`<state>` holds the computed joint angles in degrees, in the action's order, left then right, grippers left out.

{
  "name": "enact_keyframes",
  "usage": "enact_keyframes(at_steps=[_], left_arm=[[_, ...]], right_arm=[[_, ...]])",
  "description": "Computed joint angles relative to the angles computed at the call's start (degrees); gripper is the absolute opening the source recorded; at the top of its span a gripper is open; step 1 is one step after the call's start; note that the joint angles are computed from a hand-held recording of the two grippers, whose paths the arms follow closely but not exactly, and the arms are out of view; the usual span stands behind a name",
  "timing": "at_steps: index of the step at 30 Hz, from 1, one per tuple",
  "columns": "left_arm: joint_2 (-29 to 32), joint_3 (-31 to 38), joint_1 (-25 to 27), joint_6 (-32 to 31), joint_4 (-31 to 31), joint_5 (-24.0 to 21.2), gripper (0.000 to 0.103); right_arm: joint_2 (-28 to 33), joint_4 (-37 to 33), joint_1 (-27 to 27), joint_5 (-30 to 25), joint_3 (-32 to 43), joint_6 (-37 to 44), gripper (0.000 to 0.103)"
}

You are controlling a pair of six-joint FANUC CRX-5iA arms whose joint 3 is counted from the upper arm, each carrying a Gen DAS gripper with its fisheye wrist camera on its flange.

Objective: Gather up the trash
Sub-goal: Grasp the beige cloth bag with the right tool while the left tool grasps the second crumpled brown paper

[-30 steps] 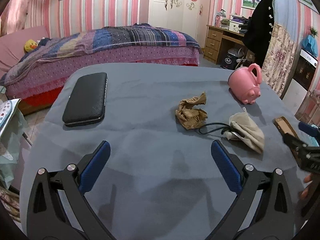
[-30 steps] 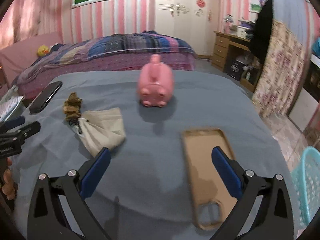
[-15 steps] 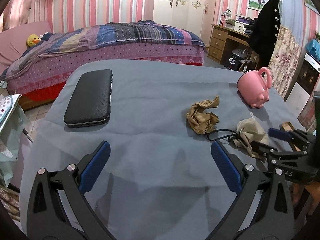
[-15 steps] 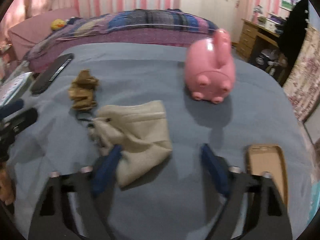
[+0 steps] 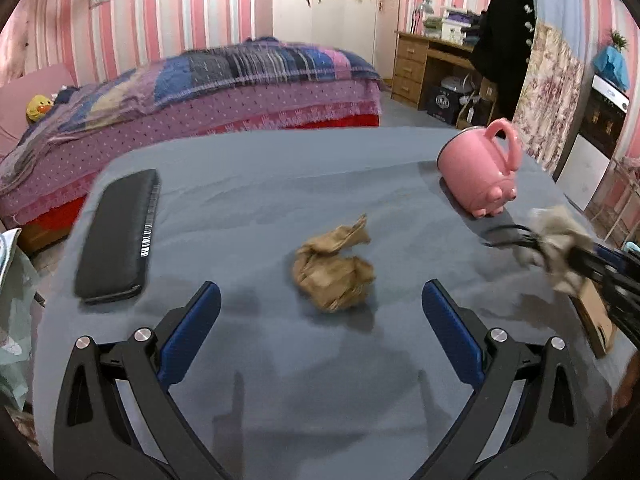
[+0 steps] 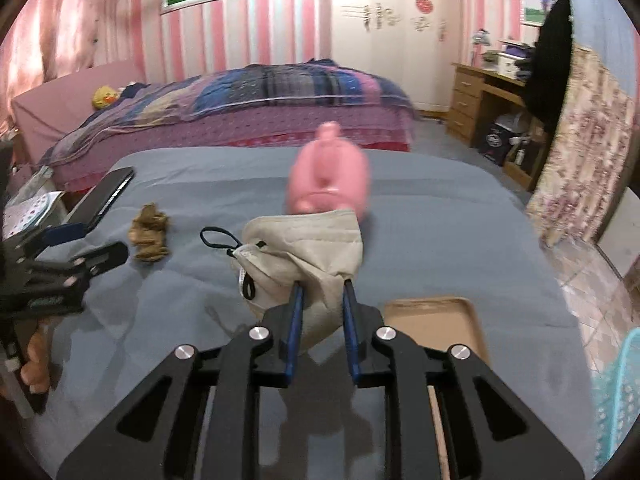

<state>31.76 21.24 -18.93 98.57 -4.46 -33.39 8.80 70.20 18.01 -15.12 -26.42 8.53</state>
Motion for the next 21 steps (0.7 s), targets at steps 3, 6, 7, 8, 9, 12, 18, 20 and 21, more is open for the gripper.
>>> enact_keyframes(at_steps=[3, 6, 7, 8, 9, 12, 18, 20, 21], left_arm=[[3.9, 4.8, 0.3, -2.8, 3.6, -3.6, 0.09], [7.4, 9.7, 0.3, -3.8, 3.9, -8.4, 0.067], [8.1, 10.7, 0.3, -4.0, 4.1, -9.6, 0.055], [8.4, 11.4, 0.0, -3.0, 2.5, -10.2, 0.051], [7.9, 10.5, 0.0, -3.4, 2.9, -9.1, 0.049], [6.3, 8.3, -0.3, -3.8, 2.1, -6.8, 0.046], [1.3, 2.4, -2.1, -2.4, 0.2, -2.8, 0.046], [-0.2, 0.5, -3.4, -2.5, 0.2, -1.3, 0.046], [-0.7, -0.1, -3.9, -2.8, 0.4, -0.8, 0.046]], right_arm=[[-2.7, 0.0, -1.1, -0.9, -2.5, -1.2, 0.019], [-3.9, -1.8, -1.9, -1.9, -3.1, 0.3, 0.019], [-4.9, -2.1, -2.1, -2.4, -4.0, 0.4, 0.019], [-6.0, -2.4, -2.4, -2.9, -4.9, 0.6, 0.019], [-7.2, -2.4, -2.7, -3.2, -6.0, 0.6, 0.019], [-10.0, -3.5, -3.6, -4.1, -8.4, 1.0, 0.019], [-15.8, -5.8, -4.8, -6.7, -13.1, 2.5, 0.019], [-17.7, -6.6, -5.9, -6.4, -14.7, 2.2, 0.019], [-18.8, -6.3, -6.7, -6.0, -15.6, 1.1, 0.019]])
